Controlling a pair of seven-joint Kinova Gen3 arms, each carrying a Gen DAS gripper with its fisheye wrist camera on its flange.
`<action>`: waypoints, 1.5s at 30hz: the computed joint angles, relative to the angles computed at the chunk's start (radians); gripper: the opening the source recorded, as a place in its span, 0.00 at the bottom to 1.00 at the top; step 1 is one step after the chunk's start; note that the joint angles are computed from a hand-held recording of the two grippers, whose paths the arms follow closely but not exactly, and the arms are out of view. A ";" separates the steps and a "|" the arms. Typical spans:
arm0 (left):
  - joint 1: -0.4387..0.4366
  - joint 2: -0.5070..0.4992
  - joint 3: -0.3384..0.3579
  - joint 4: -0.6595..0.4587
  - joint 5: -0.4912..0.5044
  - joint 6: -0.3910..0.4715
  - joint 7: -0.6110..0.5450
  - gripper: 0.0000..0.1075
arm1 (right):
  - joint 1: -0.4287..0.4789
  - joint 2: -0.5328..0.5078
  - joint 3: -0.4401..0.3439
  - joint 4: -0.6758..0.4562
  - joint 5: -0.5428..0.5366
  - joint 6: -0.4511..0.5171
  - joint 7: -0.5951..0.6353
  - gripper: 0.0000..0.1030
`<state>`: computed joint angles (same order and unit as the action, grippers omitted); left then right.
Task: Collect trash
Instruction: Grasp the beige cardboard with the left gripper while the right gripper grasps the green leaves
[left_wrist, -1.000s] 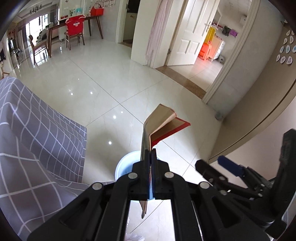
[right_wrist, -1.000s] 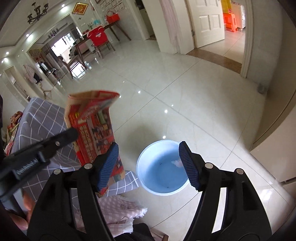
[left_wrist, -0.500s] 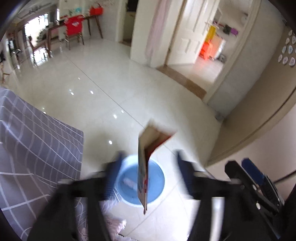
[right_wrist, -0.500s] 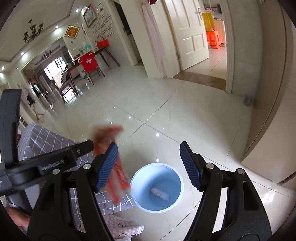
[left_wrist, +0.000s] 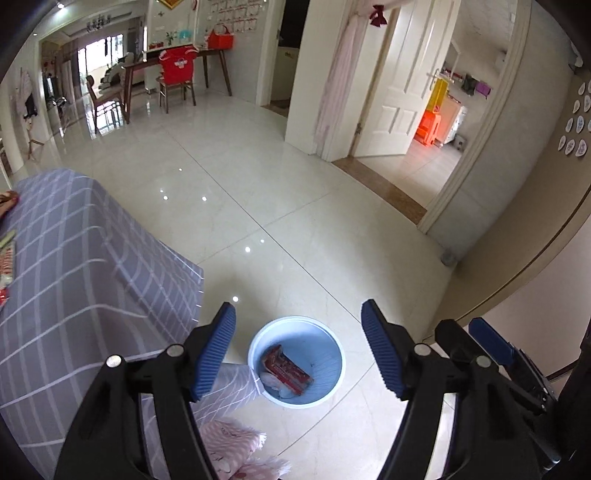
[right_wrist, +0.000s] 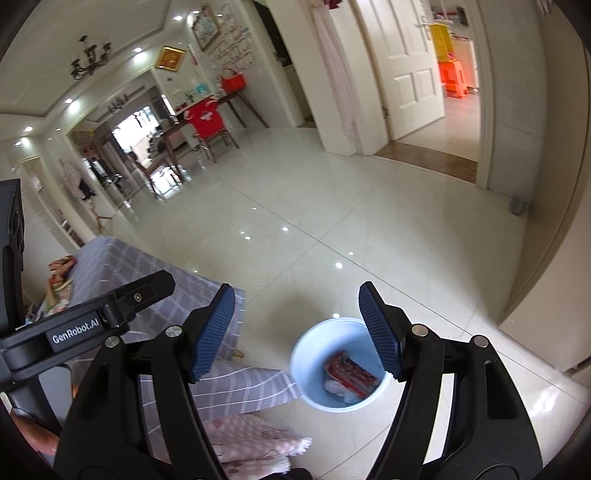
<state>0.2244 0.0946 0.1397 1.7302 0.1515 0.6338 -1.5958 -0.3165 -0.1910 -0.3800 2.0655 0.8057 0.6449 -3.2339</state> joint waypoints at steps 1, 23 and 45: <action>-0.004 -0.019 -0.006 0.009 -0.005 0.004 0.002 0.67 | -0.009 -0.003 -0.007 -0.011 -0.002 0.002 0.008 0.67; -0.318 -0.300 -0.220 0.138 -0.212 0.067 -0.112 0.79 | -0.331 0.293 -0.038 -0.410 0.044 0.036 0.167 0.69; -0.283 -0.235 -0.563 0.124 0.218 0.073 -0.635 0.25 | -0.554 0.498 0.165 -0.685 -0.137 0.089 0.440 0.69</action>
<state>-0.0586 -0.1404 -0.4228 1.8544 0.3691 0.7071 -2.2307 -0.8705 0.3072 -0.2153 1.3805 0.6687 0.7342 -2.7942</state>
